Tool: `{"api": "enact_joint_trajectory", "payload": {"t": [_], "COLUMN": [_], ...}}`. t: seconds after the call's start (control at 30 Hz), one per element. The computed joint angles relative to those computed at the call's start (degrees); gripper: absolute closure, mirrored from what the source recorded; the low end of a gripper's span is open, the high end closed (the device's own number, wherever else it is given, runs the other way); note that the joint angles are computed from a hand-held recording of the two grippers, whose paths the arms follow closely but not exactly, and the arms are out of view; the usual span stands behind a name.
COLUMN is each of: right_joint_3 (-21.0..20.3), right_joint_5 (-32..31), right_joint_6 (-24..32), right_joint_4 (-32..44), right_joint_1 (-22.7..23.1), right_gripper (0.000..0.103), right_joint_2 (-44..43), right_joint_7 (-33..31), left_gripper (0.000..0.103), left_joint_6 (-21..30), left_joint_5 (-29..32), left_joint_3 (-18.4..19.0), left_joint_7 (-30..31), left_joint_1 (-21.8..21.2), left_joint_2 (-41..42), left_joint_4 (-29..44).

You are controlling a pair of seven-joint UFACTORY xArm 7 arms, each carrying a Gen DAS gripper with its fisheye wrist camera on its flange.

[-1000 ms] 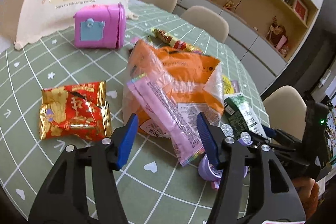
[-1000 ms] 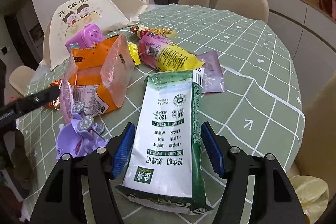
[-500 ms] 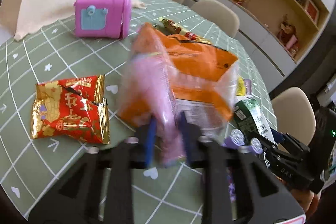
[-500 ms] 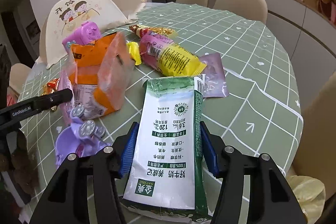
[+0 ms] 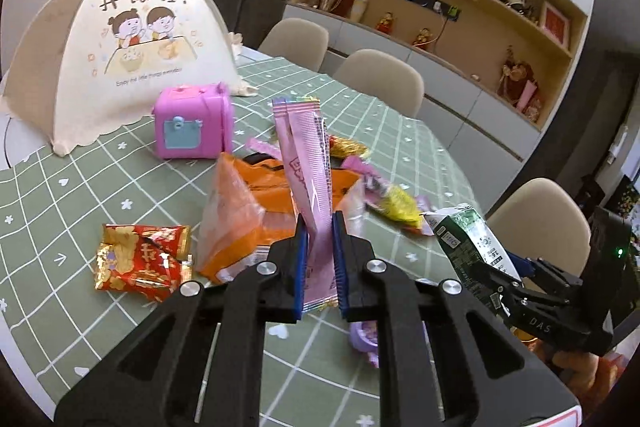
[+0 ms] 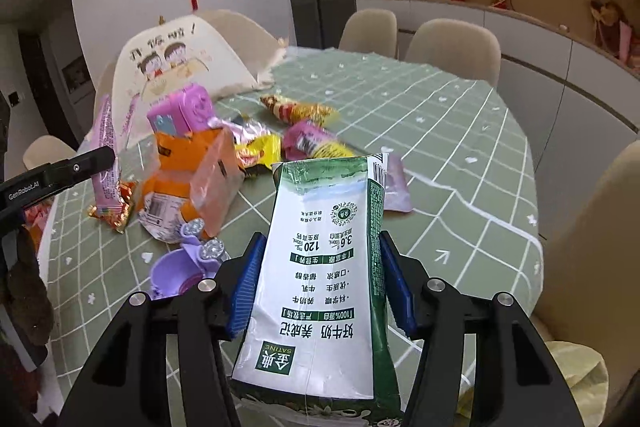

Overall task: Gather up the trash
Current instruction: 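Grasp the green-white milk carton with the right tool while the left tool grasps a pink snack stick, then carry the pink snack stick and milk carton over the yellow trash bag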

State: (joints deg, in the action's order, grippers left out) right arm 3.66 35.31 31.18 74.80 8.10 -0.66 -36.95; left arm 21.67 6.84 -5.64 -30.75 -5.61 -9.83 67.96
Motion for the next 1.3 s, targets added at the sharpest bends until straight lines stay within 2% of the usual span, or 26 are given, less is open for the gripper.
{"api": "enact_joint_trajectory", "payload": {"t": [0.23, 0.4, 0.63, 0.77, 0.93, 1.07, 1.2, 1.3], "right_joint_3": [-1.40, -2.86, -8.51, -12.06, -16.24, -18.83, -20.73, -22.02], "right_joint_5": [3.83, 6.47, 8.37, 6.15, 2.82, 1.26, 0.38, 0.17], "right_joint_6": [0.27, -1.60, -4.96, -6.16, -7.73, -9.61, -11.21, -12.00], "right_joint_4": [-2.47, -6.42, -15.93, -20.24, -23.94, -25.81, -27.40, -27.93], "right_joint_1": [-0.57, -0.24, 0.21, -0.71, -2.62, -3.64, -4.44, -4.78], "right_gripper": [0.050, 0.050, 0.050, 0.050, 0.050, 0.050, 0.050, 0.050], "right_joint_2": [-2.64, -6.67, -16.53, -21.09, -24.00, -24.22, -23.87, -23.03], "right_joint_7": [-2.88, -5.97, -10.40, -10.03, -8.92, -8.26, -8.65, -9.09], "left_gripper": [0.092, 0.092, 0.092, 0.092, 0.092, 0.092, 0.092, 0.092], "left_joint_6": [2.26, 2.91, 2.06, 2.87, 4.25, 4.49, 5.47, 8.32], "left_joint_5": [0.17, 1.54, 3.30, 2.58, -1.49, -8.18, -14.54, -18.05], "left_joint_3": [-1.59, -3.19, -6.42, -7.79, -8.14, -8.88, -10.25, -10.94], "left_joint_7": [1.28, 1.00, 0.75, 2.77, 6.94, 12.21, 18.05, 21.48], "left_joint_1": [-2.41, -4.38, -9.18, -13.40, -18.17, -20.62, -21.32, -21.82], "left_joint_2": [0.60, 0.76, 2.46, 7.02, 13.61, 19.41, 25.10, 29.68], "left_joint_4": [0.72, 0.70, 2.71, 6.76, 12.85, 17.63, 22.49, 27.33]}}
